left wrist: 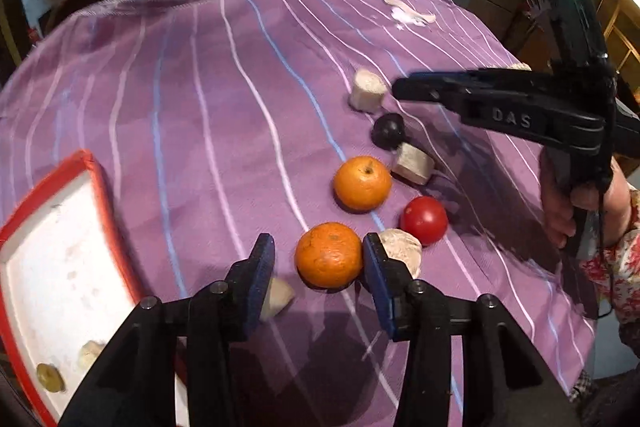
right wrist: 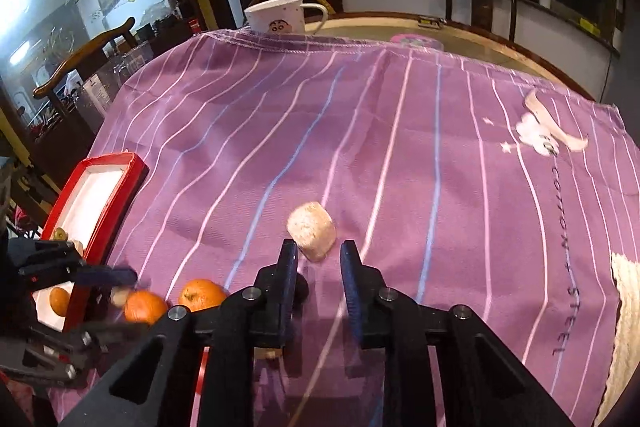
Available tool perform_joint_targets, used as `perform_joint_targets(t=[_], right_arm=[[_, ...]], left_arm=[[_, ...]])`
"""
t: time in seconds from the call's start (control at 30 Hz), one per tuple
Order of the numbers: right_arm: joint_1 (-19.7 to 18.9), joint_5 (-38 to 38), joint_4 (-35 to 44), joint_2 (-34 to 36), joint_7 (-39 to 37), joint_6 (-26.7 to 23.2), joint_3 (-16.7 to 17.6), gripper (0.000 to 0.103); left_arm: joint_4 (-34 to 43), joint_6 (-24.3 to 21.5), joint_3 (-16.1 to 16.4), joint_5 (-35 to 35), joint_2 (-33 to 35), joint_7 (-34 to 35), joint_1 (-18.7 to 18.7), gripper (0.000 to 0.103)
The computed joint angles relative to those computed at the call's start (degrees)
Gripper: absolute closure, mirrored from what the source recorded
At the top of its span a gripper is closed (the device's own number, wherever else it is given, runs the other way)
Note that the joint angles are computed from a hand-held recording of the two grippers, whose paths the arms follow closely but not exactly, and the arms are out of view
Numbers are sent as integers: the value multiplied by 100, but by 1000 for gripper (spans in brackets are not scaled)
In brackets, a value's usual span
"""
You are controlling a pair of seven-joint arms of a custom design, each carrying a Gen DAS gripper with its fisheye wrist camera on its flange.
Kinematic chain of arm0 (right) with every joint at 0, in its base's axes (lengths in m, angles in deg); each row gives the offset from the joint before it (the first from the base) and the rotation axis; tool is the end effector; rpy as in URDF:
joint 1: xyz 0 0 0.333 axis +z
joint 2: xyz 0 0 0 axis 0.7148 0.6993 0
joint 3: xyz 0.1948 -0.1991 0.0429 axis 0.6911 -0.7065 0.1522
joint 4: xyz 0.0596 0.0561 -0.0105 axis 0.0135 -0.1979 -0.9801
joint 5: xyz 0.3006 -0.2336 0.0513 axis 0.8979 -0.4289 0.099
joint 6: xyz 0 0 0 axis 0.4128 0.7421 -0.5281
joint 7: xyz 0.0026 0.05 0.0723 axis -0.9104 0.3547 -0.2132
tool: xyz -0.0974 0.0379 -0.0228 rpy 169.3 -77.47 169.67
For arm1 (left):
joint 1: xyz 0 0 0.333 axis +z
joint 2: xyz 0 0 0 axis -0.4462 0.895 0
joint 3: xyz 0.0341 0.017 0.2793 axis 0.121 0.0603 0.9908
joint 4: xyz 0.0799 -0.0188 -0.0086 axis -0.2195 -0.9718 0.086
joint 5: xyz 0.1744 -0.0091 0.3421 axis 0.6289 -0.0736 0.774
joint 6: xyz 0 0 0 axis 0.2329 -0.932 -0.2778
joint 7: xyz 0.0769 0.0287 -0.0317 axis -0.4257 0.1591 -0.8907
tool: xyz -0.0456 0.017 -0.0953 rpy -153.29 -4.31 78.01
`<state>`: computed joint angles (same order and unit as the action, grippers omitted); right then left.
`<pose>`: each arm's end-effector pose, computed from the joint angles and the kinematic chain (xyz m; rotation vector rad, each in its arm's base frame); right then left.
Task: Organize fruits
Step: 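Grasp a mandarin orange with the left tool while the right tool grasps a beige round chunk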
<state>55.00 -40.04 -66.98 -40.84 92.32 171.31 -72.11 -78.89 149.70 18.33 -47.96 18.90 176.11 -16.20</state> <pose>0.6968 0.1966 0.2941 -2.0529 1.3436 -0.3016 0.6296 -0.0926 0.2772 -1.6819 2.3185 -0.7274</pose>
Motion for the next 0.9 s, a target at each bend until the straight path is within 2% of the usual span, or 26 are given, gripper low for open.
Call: perform_joint_targets(t=[0.13,0.2,0.27,0.33,0.4,0.5,0.73,0.83,0.9], right_arm=[[93,-75,332,195,203,-217,-61,77],[332,-343,593,357,472,-363,-323,77],[565,-639,726,469,764,-289,-578,76],[633,-830,901,599,958,-319,-657,76],[552,-873,1010,689,951,-277,-553,76],[449,-883,1147,733,993,-501,-462,76],[125,-566,921,591,709,-595,-141,77],[-47,-270,950,589,601,-709,9,77],[-96,-132,887,529,531,-689,39,77]], left_arm=[[-257,94,-135,-139,-171,231,173,58],[-340,134,-47,-46,-247,244,94,58],[-375,98,157,217,-313,135,-111,57],[-404,123,252,412,-328,113,-227,57],[-464,249,346,628,-337,61,-348,57],[-425,163,382,794,-338,-18,-374,57],[-552,110,496,1299,-451,186,-490,57],[-446,-9,669,1679,-381,188,-725,48],[-288,-124,842,2013,-257,77,-946,39]])
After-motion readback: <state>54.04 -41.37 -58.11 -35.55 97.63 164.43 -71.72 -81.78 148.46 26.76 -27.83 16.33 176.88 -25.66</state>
